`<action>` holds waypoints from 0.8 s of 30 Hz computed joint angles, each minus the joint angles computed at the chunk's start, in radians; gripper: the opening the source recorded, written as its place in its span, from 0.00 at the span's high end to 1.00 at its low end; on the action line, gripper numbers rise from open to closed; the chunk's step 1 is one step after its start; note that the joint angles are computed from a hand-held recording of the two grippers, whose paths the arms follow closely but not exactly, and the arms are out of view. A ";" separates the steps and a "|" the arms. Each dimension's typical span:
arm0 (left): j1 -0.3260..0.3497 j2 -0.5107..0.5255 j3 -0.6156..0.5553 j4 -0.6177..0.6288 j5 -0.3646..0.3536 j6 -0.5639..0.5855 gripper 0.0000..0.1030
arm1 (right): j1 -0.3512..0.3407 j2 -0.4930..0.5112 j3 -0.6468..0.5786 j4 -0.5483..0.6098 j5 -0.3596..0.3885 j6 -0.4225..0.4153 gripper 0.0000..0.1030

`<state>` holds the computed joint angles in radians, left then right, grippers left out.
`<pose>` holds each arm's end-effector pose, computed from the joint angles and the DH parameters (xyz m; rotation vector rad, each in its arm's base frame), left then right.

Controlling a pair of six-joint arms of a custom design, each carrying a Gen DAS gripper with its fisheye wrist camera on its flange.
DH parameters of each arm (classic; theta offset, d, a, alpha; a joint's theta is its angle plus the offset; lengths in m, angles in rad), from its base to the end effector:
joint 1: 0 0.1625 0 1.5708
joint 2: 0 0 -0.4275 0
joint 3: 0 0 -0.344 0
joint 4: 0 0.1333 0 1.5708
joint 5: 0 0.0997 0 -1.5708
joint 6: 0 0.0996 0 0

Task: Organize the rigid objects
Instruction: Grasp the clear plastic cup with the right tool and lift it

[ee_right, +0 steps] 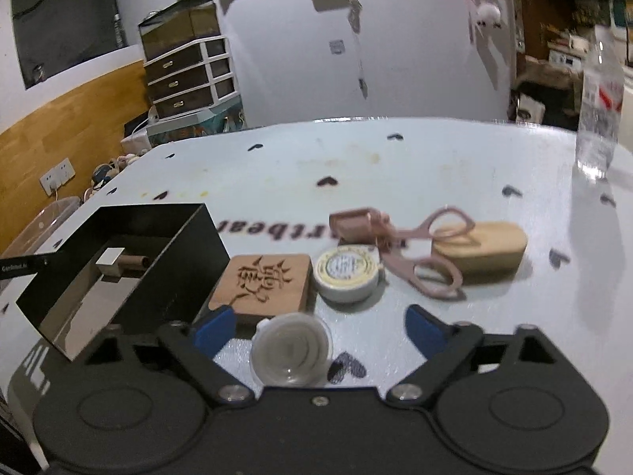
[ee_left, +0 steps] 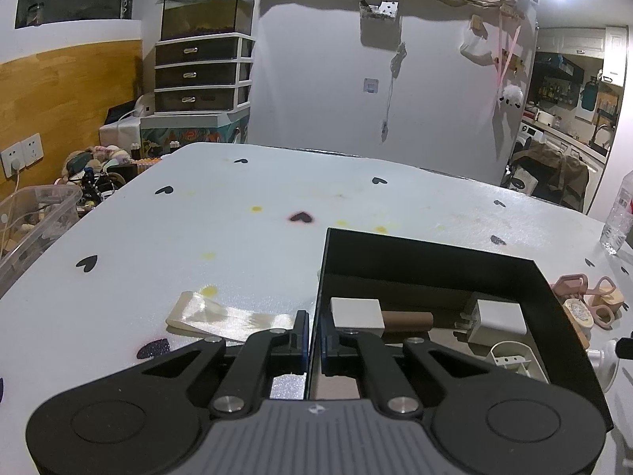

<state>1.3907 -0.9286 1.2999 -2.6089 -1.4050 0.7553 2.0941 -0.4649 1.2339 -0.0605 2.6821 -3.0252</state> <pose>0.0191 -0.7310 0.3645 1.1391 2.4263 -0.8266 0.3370 -0.4960 0.0105 -0.1558 -2.0801 1.2674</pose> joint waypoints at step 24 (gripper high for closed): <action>0.001 0.004 -0.004 0.002 0.003 -0.002 0.95 | 0.018 -0.073 0.174 -0.191 -0.018 0.135 0.91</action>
<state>1.3921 -0.9242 1.2959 -2.6072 -1.4022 0.7531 2.1125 -0.5377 1.4075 -0.2511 2.6639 -2.8905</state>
